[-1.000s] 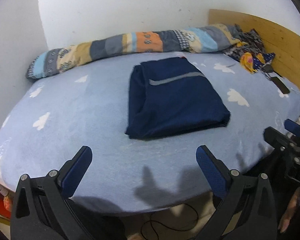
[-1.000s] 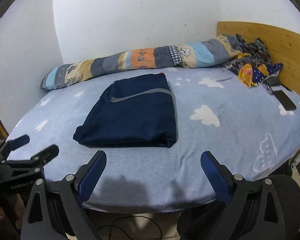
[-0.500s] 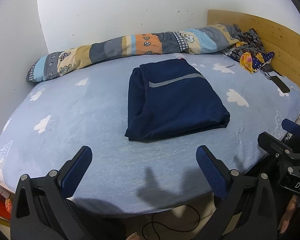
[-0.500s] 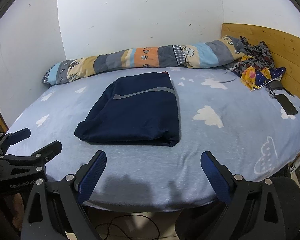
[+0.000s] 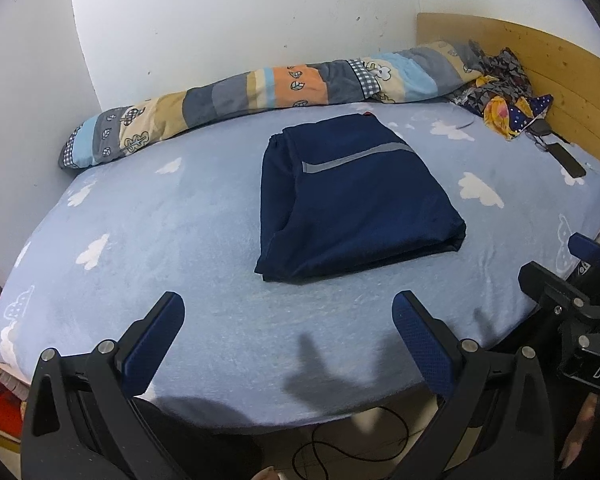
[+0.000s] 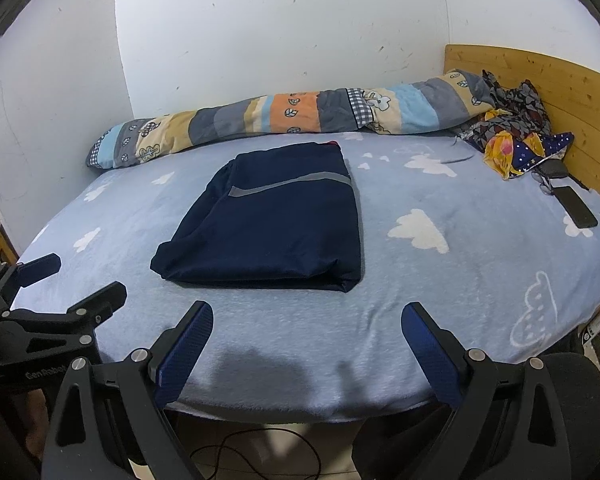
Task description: Fold large clothes
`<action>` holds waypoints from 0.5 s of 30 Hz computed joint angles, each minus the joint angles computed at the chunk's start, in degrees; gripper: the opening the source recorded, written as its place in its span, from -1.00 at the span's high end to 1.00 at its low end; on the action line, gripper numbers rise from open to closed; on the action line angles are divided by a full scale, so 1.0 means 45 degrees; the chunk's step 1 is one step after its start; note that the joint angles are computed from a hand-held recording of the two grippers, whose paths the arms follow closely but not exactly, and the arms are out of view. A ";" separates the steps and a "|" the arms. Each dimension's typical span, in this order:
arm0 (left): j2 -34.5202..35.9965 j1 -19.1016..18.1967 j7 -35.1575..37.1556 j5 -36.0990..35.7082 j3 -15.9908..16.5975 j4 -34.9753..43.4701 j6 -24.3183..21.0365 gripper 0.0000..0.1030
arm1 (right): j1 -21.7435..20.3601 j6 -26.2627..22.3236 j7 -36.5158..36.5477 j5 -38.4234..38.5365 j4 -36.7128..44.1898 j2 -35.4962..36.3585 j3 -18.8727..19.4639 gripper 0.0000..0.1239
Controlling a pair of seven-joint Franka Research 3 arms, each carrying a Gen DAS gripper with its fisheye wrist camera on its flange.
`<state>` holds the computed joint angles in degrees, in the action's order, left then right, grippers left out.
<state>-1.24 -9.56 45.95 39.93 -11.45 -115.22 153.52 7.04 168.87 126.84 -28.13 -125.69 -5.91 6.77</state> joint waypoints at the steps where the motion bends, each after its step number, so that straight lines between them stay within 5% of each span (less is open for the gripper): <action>1: 0.0000 0.0002 -0.0010 0.0009 0.0005 0.0009 -0.0012 -1.00 | 0.0002 0.0006 -0.0016 0.0008 -0.0008 -0.0005 -0.0006 -0.56; 15: 0.0073 -0.0077 0.0062 0.0095 -0.0008 0.0138 -0.0222 -1.00 | 0.0035 -0.0126 0.0124 -0.0067 0.0049 0.0026 0.0028 -0.56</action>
<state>-0.92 -9.91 46.23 40.36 -11.49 -114.59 152.52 7.20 168.30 127.40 -28.43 -125.47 -5.79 6.89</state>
